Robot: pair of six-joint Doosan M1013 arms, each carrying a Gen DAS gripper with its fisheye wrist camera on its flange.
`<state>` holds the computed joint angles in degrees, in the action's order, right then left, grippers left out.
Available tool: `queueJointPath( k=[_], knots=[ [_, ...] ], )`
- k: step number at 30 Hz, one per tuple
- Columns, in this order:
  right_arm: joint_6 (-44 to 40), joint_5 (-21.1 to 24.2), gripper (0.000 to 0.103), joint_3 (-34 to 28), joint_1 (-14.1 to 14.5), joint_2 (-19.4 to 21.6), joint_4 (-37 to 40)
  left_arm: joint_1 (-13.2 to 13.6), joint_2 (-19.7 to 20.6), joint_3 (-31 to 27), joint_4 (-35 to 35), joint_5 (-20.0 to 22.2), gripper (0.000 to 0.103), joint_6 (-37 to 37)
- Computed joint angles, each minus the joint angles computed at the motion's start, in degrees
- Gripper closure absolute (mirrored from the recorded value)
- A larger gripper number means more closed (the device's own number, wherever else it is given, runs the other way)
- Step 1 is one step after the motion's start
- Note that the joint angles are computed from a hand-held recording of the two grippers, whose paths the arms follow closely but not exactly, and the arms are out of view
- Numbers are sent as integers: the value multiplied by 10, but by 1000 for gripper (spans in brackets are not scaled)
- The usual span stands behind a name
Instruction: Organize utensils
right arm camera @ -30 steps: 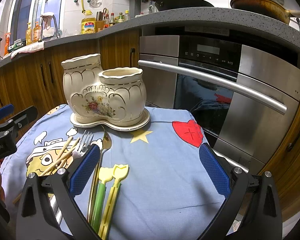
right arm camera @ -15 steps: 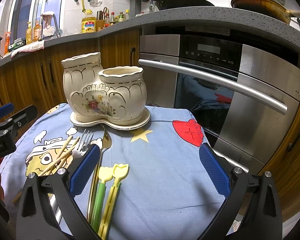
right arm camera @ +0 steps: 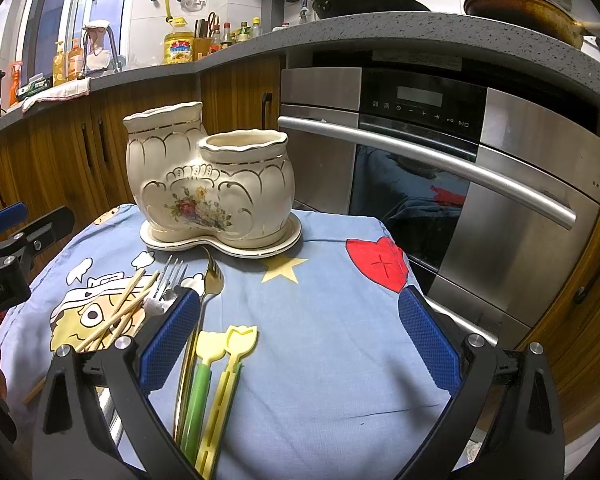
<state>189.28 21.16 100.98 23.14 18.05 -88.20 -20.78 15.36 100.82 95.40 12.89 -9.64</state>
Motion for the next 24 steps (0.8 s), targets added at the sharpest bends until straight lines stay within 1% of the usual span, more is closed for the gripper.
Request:
queueJointPath(
  k=[19,24],
  knots=[
    [-2,-1,5,0,0,0,2,0,0,0,-5,0,5,5],
    [-13,-5,5,-1,-2,1,17,0,0,-1,-8,-1,5,8]
  ],
)
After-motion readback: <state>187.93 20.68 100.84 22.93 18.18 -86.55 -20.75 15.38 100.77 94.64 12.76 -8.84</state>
